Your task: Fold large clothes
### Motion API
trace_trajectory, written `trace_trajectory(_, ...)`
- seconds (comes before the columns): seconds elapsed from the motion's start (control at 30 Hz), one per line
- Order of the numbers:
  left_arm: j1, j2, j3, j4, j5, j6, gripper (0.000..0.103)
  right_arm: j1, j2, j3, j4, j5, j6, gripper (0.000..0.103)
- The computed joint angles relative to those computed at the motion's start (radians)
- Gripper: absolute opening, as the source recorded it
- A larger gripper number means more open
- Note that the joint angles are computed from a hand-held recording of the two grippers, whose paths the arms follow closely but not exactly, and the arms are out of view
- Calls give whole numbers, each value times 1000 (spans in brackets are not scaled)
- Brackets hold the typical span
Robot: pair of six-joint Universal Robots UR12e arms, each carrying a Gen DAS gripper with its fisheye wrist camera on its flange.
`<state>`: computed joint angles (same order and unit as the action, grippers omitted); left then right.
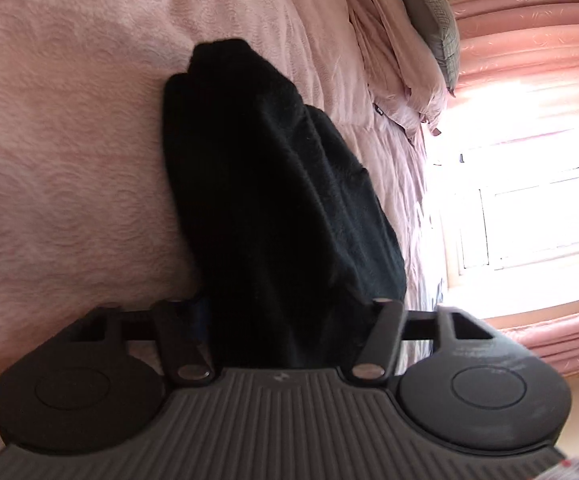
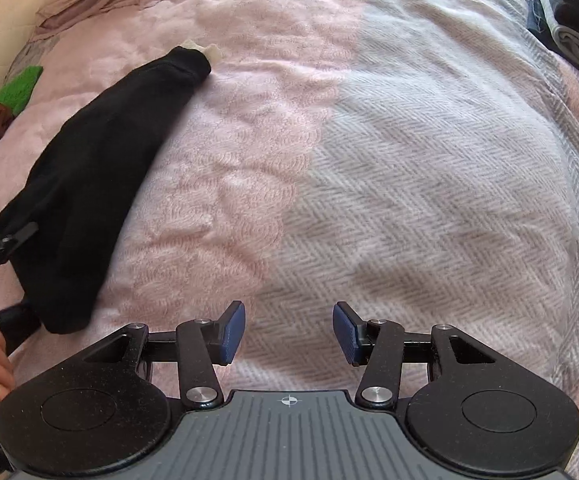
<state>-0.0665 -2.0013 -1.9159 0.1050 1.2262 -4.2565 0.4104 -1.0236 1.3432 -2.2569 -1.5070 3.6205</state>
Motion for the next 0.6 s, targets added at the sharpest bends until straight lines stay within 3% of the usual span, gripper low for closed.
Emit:
trace_trajectory(0.1, 8, 6, 12, -42, -22, 30, 18, -3, -1, 1, -9, 13, -12, 46)
trace_trajectory(0.3, 56, 111, 49, -333, -82, 360, 16, -2, 8, -14, 7, 62, -52, 46)
trace_trajectory(0.43, 97, 155, 71, -538, -87, 526, 17, -16, 22, -35, 18, 190, -80, 46)
trace_trajectory(0.47, 104, 149, 76, -565, -105, 548, 18, -25, 29, -40, 6, 240, -92, 46)
trace_trajectory(0.53, 107, 129, 74, -552, -133, 514, 20, -45, 55, -66, -19, 336, -124, 47)
trace_trajectory(0.6, 99, 125, 51, -499, -118, 473, 24, -69, 99, -127, -1, 425, -183, 59)
